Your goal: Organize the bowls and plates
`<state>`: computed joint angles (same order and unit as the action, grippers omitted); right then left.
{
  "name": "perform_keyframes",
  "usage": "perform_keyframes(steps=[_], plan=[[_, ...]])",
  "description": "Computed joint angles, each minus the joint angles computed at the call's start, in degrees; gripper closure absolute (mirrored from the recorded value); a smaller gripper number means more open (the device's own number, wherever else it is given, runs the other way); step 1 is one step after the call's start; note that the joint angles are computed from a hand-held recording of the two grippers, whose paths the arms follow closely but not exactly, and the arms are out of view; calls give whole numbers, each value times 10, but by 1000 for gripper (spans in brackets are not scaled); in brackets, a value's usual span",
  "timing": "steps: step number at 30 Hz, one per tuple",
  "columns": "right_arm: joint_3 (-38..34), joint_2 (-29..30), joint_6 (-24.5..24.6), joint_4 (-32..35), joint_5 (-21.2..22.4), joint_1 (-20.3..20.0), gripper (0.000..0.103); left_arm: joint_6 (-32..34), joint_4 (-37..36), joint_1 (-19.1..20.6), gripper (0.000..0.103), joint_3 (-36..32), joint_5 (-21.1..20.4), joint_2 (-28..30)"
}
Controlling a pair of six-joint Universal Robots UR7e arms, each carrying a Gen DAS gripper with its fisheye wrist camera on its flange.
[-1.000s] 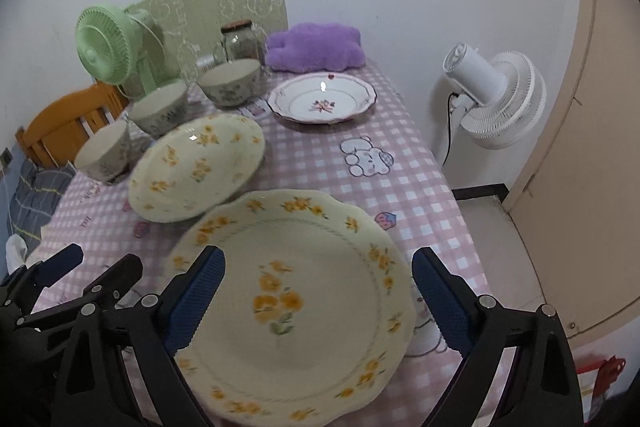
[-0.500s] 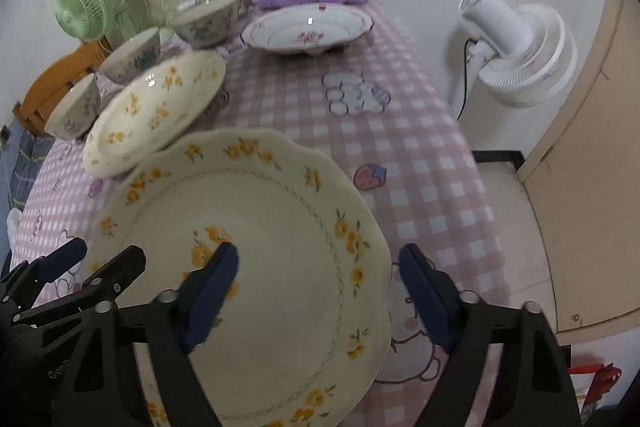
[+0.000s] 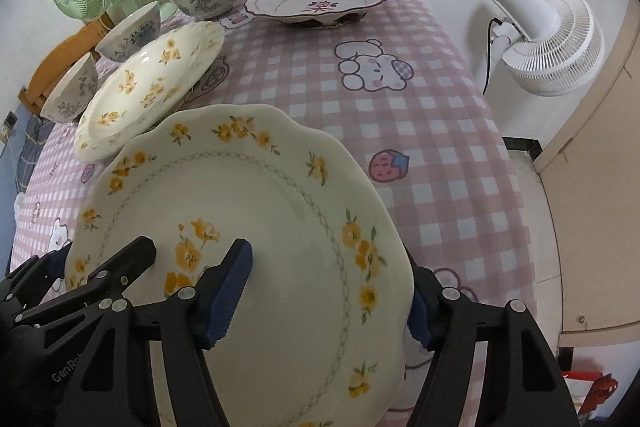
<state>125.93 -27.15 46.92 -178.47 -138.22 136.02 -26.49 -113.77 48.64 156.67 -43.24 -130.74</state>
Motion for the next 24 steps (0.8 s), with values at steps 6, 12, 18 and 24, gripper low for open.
perform_keyframes(steps=[6, 12, 18, 24], plan=[[-3, -5, 9, 20, 1, -2, 32, -2, 11, 0, 33, -6, -1, 7], [-12, -12, 41, 62, 2, 6, 32, -11, 70, -9, 34, -18, -7, -15], [-36, -13, 88, 122, -6, 30, 32, 31, 104, 5, 34, -32, -24, -65], [-86, 4, 154, 207, -8, 63, 32, 127, 75, 72, 34, -53, -42, -86]])
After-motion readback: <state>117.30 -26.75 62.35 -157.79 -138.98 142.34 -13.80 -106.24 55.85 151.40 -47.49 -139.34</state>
